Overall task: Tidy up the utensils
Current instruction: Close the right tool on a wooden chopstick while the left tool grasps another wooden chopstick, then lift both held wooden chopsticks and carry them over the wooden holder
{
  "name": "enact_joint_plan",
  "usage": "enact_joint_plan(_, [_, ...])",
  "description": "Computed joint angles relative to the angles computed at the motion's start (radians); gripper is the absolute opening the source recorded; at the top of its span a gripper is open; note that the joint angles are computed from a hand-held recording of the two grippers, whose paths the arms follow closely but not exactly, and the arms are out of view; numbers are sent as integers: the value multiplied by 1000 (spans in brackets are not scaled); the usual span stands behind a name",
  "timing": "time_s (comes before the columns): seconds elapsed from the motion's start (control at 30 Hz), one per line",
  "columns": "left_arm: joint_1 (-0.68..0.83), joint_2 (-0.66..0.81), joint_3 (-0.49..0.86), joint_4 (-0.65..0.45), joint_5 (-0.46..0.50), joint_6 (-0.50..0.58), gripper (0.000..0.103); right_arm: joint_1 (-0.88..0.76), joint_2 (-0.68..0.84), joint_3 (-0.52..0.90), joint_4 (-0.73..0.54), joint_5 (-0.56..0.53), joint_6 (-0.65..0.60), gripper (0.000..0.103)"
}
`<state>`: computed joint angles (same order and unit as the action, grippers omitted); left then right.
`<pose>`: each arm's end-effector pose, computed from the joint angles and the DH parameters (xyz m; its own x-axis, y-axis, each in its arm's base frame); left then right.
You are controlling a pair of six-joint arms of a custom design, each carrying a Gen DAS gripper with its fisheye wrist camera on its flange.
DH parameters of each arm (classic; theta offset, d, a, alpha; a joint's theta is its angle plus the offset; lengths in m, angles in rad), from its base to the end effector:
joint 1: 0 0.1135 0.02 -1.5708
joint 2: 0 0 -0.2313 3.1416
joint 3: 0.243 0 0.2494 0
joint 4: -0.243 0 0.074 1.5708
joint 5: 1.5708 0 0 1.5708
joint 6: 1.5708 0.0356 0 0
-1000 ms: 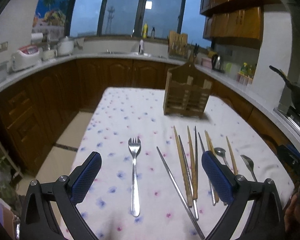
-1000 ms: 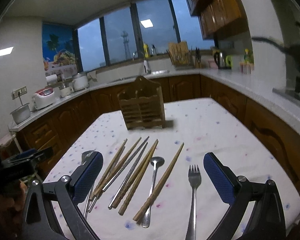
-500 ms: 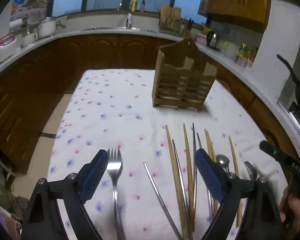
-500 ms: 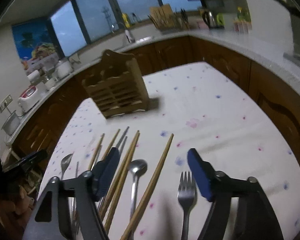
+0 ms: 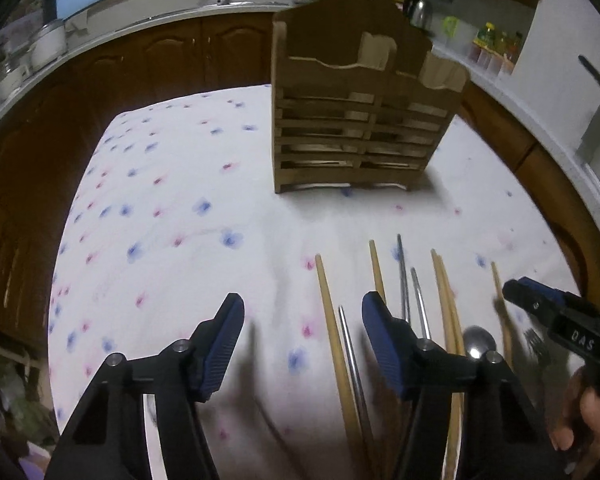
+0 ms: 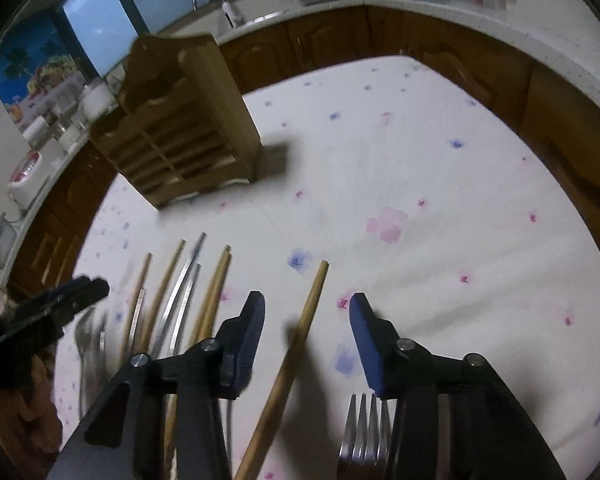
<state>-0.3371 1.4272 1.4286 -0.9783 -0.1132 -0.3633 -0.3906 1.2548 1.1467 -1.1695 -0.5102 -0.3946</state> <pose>0.2751 -0.0922 0.3121 -0.8267 -0.0844 -0.5563 -0.0265 0.9934 -0.1114 0.2152 -0.0698 0.2663 -0.8947 0.0056 -0.4465 -0.1541 0.9346 0.3205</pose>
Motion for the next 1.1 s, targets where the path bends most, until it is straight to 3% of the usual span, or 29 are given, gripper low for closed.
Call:
enact_joint_plan(0.13, [-6,145,90,4,2,23,50,46,28,-4,28,25,33,34])
enact_joint_plan(0.23, [-2,231,142,-17,30,34,30,83,27,-6,50,64,34,26])
enact_joint_plan(0.3, [-15,249,155,-12,0,41,27,102,24,-12,63,90,31,22])
enact_joint_plan(0.37, [-16,256,157,-2,-4,46,10,121,15,-22,82,125,32,11])
enact_joint_plan(0.57, [1,225,110,43,32,43,6,118,14,-23,89,159,15,6])
enact_joint_plan(0.77, [27,74,46,35,65,38,6,65,5,23,23,52,11,5])
enact_joint_plan(1.1, [22,-259,-32,-27,94,-6,4,-28,-41,213,-192,-139,-65,5])
